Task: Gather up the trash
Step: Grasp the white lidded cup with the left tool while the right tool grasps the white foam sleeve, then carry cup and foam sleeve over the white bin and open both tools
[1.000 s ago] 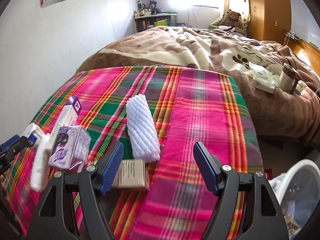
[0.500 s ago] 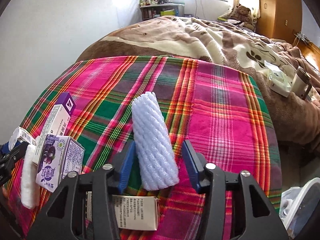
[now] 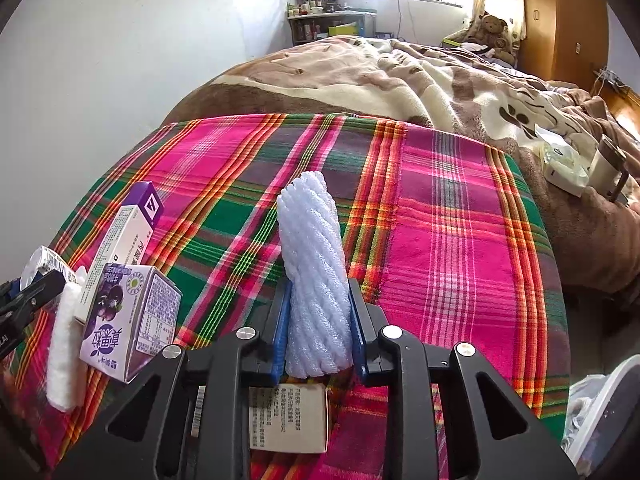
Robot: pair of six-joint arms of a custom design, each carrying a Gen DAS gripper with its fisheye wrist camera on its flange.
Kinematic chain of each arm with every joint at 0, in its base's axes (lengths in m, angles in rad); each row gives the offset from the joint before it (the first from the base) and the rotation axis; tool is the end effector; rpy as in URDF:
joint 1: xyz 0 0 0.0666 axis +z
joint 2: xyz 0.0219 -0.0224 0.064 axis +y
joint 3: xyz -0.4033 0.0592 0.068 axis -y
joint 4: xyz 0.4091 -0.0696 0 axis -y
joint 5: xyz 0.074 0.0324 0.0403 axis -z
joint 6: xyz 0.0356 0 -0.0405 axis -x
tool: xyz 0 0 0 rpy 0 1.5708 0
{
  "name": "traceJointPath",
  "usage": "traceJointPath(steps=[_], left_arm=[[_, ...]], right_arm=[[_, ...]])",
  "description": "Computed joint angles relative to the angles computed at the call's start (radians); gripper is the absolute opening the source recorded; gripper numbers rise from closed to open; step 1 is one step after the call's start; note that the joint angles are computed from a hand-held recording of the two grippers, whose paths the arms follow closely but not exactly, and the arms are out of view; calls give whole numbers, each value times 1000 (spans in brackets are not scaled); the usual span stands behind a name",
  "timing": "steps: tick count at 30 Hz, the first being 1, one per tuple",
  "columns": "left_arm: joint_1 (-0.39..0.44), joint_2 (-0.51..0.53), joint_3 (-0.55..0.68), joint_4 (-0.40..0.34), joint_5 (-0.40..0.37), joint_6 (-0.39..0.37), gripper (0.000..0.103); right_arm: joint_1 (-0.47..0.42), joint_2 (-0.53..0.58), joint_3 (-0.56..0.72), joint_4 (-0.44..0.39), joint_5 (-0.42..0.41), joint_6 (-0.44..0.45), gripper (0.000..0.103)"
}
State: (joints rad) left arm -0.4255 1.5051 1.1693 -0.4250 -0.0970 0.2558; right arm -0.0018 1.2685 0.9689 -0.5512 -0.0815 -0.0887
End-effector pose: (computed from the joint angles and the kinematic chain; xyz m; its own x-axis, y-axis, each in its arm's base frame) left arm 0.4828 -0.2154 0.3271 -0.6954 0.0386 -0.7176 0.1768 0.9771 -0.1187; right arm 0.4297 0.0017 0.3327 -0.7535 0.0896 -0.6514 0.0149 0.9927 0.1194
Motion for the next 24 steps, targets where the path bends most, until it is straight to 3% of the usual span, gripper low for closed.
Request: traceJointPath(steps=[12,24], left_arm=[[-28,-83,-41,25,-36,-5,50],[-110,-158,-56,17,-63,-25,50]], right_arm=[[-14,-92,-51,24,-21,-35,27],[-46,-212,-113,38,-47,-63,27]])
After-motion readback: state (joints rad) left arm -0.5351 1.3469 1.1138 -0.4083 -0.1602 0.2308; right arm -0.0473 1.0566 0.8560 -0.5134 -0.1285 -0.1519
